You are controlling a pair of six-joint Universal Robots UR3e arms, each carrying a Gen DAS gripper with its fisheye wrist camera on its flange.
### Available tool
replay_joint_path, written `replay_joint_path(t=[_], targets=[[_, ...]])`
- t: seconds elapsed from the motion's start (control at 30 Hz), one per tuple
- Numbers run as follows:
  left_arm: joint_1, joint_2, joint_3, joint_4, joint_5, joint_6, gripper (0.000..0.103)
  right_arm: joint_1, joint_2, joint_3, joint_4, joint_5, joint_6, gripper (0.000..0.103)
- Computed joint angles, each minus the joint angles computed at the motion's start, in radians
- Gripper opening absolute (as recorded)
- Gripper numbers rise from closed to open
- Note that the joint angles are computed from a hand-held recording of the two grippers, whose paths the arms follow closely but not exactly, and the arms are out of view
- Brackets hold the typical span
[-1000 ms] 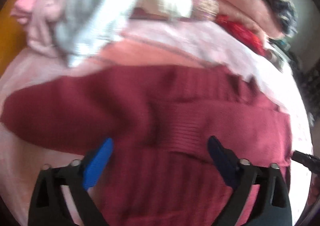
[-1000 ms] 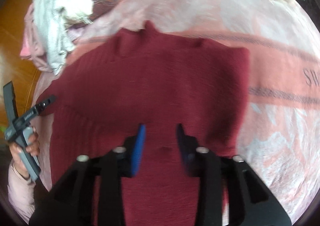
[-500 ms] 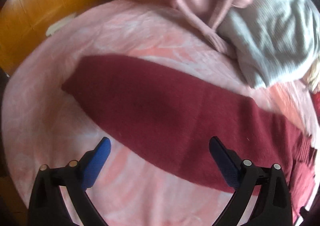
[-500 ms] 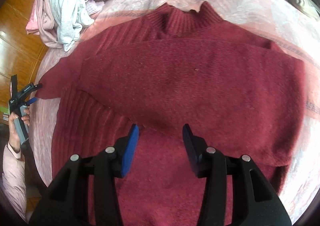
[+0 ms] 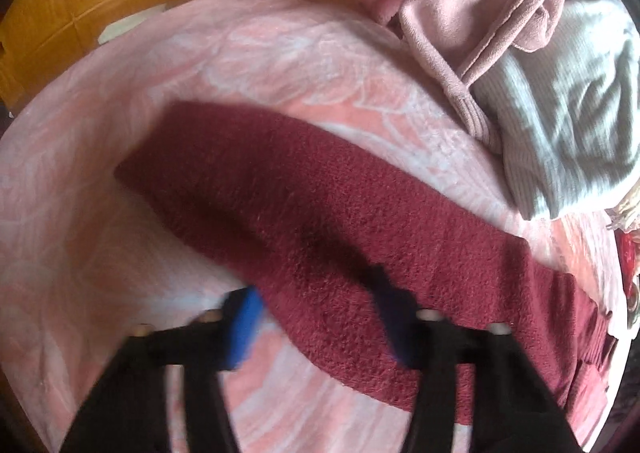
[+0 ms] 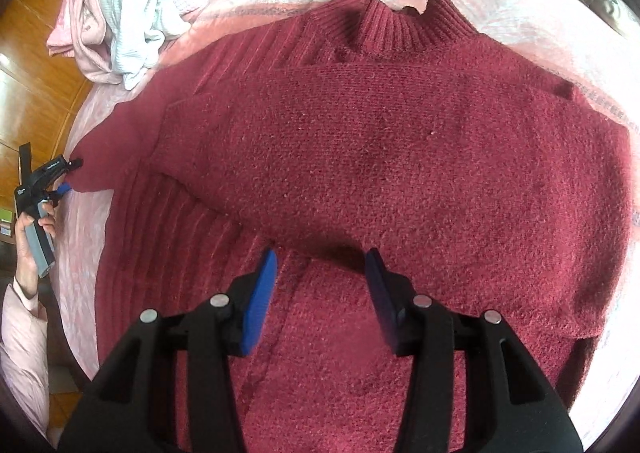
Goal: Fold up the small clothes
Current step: 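Grasp the other sleeve cuff with the left tool and lift it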
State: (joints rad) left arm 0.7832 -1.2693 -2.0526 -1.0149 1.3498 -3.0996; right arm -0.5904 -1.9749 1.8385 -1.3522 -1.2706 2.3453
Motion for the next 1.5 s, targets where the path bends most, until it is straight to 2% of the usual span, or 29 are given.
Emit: replay_joint_path(t=[0.03, 0.1, 0.27, 0.37, 0.5, 0.67, 0.8, 0.97, 1.17, 1.3, 1.37, 1.4, 1.47, 1.5], targets=[[0.007, 0.007, -0.007, 0.006, -0.011, -0.004, 0.022, -0.009, -0.001, 0.001, 0.003, 0.001, -0.008, 0.046], [0.024, 0.036, -0.019, -0.001, -0.054, -0.015, 0.016, -0.028, -0.008, 0.006, 0.005, -0.002, -0.028, 0.046], [-0.013, 0.171, -0.049, 0.029, -0.119, -0.044, 0.014, -0.09, -0.016, 0.009, 0.021, -0.005, -0.079, 0.046], [-0.125, 0.203, -0.019, 0.046, -0.127, -0.065, 0.014, -0.137, -0.021, 0.002, 0.037, -0.007, -0.116, 0.046], [-0.363, 0.17, 0.049, 0.084, -0.087, -0.155, 0.014, -0.193, -0.026, -0.015, 0.067, -0.011, -0.159, 0.046], [-0.685, 0.043, 0.133, 0.178, 0.02, -0.275, 0.014, -0.269, -0.027, -0.035, 0.099, -0.017, -0.219, 0.046], [-0.938, -0.122, 0.245, 0.244, 0.106, -0.35, 0.014, -0.328, -0.017, -0.044, 0.101, -0.029, -0.262, 0.046], [-1.159, -0.309, 0.39, 0.278, 0.16, -0.426, 0.014, -0.395, 0.018, -0.055, 0.09, -0.043, -0.297, 0.046], [-1.325, -0.542, 0.579, 0.263, 0.193, -0.448, 0.014, -0.455, 0.062, -0.046, 0.045, -0.063, -0.314, 0.046], [-1.359, -0.648, 0.655, 0.179, 0.173, -0.461, 0.016, -0.461, 0.082, -0.056, 0.046, -0.062, -0.308, 0.046], [-1.351, -0.637, 0.626, 0.187, 0.16, -0.476, 0.021, -0.447, 0.077, -0.06, 0.044, -0.059, -0.299, 0.048], [-1.342, -0.617, 0.612, 0.18, 0.146, -0.468, 0.026, -0.442, 0.074, -0.063, 0.047, -0.054, -0.297, 0.048], [-1.322, -0.557, 0.585, 0.16, 0.127, -0.437, 0.046, -0.42, 0.079, -0.086, 0.069, -0.04, -0.277, 0.048], [-1.306, -0.508, 0.552, 0.176, 0.118, -0.417, 0.06, -0.407, 0.084, -0.105, 0.092, -0.025, -0.263, 0.048]])
